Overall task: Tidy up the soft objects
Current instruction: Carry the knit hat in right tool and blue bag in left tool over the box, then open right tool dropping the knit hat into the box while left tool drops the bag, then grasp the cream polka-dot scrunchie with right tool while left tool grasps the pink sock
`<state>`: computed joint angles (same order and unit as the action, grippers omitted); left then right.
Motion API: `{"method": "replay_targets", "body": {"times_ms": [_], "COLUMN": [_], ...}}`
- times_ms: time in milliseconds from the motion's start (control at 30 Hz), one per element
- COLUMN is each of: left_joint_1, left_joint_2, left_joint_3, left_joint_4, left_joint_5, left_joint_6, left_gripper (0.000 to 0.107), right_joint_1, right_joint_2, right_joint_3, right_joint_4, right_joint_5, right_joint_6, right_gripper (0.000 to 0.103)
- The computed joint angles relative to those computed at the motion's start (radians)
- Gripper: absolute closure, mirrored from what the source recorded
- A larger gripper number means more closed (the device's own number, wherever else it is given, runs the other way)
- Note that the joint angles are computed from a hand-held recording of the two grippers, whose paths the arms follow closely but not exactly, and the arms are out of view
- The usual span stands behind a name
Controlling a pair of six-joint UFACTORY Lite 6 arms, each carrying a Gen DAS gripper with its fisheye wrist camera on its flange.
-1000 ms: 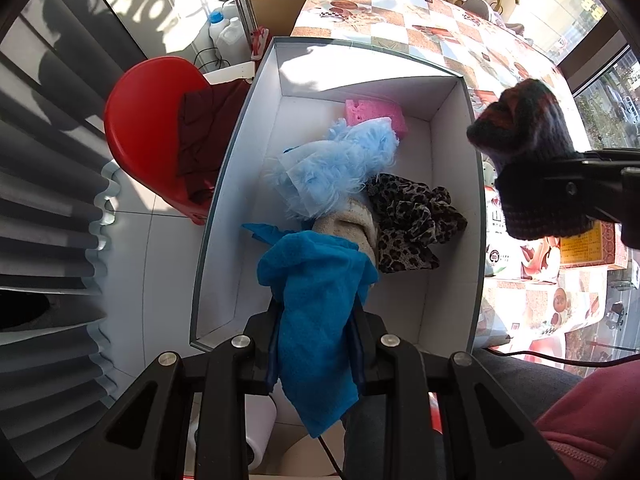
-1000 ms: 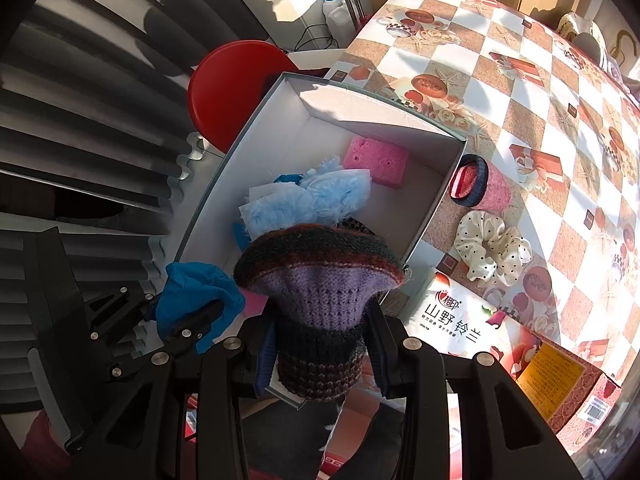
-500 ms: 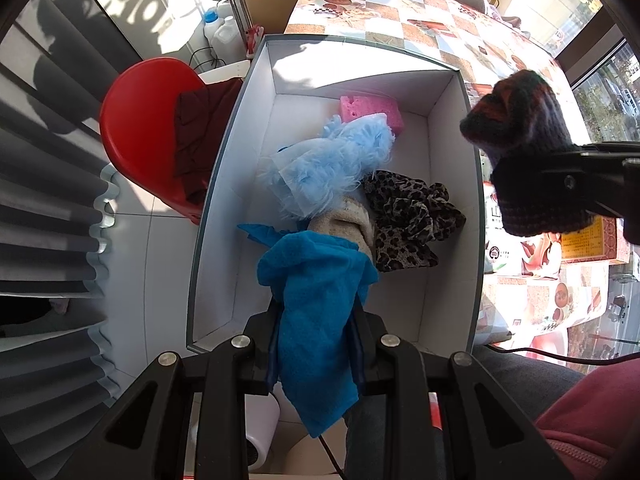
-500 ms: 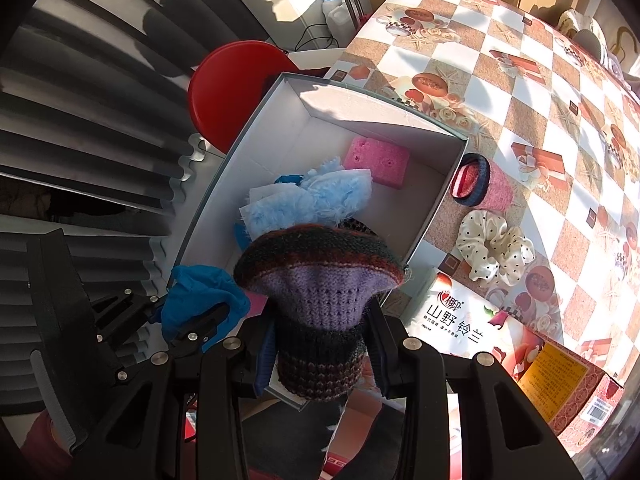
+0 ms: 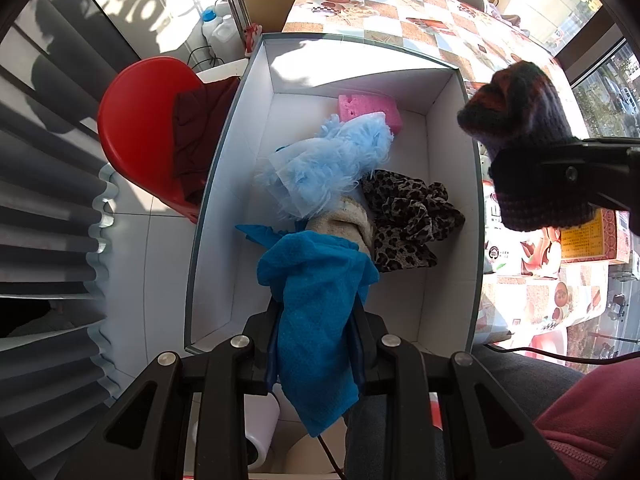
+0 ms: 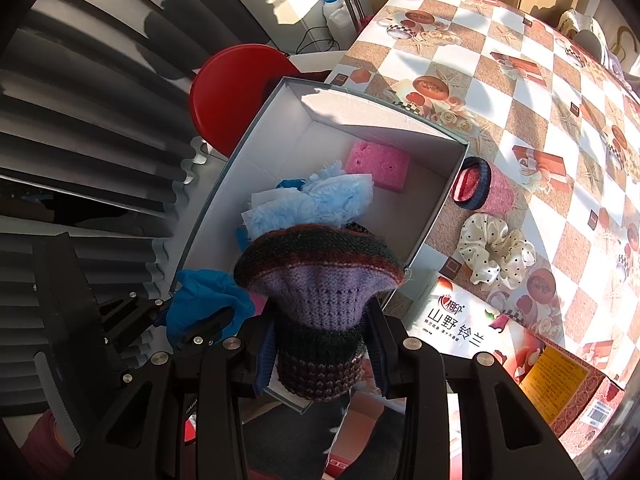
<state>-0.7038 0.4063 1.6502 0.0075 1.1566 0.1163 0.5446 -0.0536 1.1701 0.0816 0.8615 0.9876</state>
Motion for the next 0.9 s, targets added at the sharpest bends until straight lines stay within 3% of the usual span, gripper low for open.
{"method": "replay_targets", "body": {"times_ms": [200, 300, 333, 433, 500, 533, 733, 900], "left_joint_1": [-0.003, -0.008, -0.01, -0.017, -0.005, -0.001, 0.029, 0.017], "left_joint_2": [0.001, 0.013, 0.015, 0.03, 0.039, 0.051, 0.099, 0.136], "left_joint_3": [0.0, 0.017, 0.019, 0.04, 0.062, 0.079, 0.179, 0.257], "left_joint_4": [0.0, -0.001, -0.001, -0.004, -0.036, -0.045, -0.125, -0.109], "left_joint_5": [-0.007, -0.004, -0.004, -0.004, -0.009, -0.004, 0.025, 0.072], "left_joint_6": [0.003, 0.011, 0.012, 0.001, 0.008, 0.003, -0.004, -0.024], "left_gripper": [0.073, 0.06, 0.051, 0.017, 0.013, 0.004, 0.004, 0.004], "right_joint_1": [-0.013, -0.024, -0.029, -0.054, -0.076, -0.104, -0.443, -0.711], "right_joint_2": [0.005, 0.013, 0.011, -0.012, -0.053, -0.08, -0.226, -0.196], "right_joint_3": [0.005, 0.007, 0.003, -0.013, -0.026, -0.034, -0.168, -0.355], "right_joint_4": [0.007, 0.031, 0.043, 0.062, 0.028, 0.016, 0.001, 0.139], "right_joint_5": [-0.006, -0.022, -0.03, -0.034, -0.009, 0.014, 0.158, 0.13], "right_joint_6": [-0.018, -0.055, -0.069, -0.097, -0.084, -0.092, -0.165, -0.342], "right_gripper": [0.063, 0.058, 0.053, 0.004, 0.002, 0.002, 0.001, 0.001]}}
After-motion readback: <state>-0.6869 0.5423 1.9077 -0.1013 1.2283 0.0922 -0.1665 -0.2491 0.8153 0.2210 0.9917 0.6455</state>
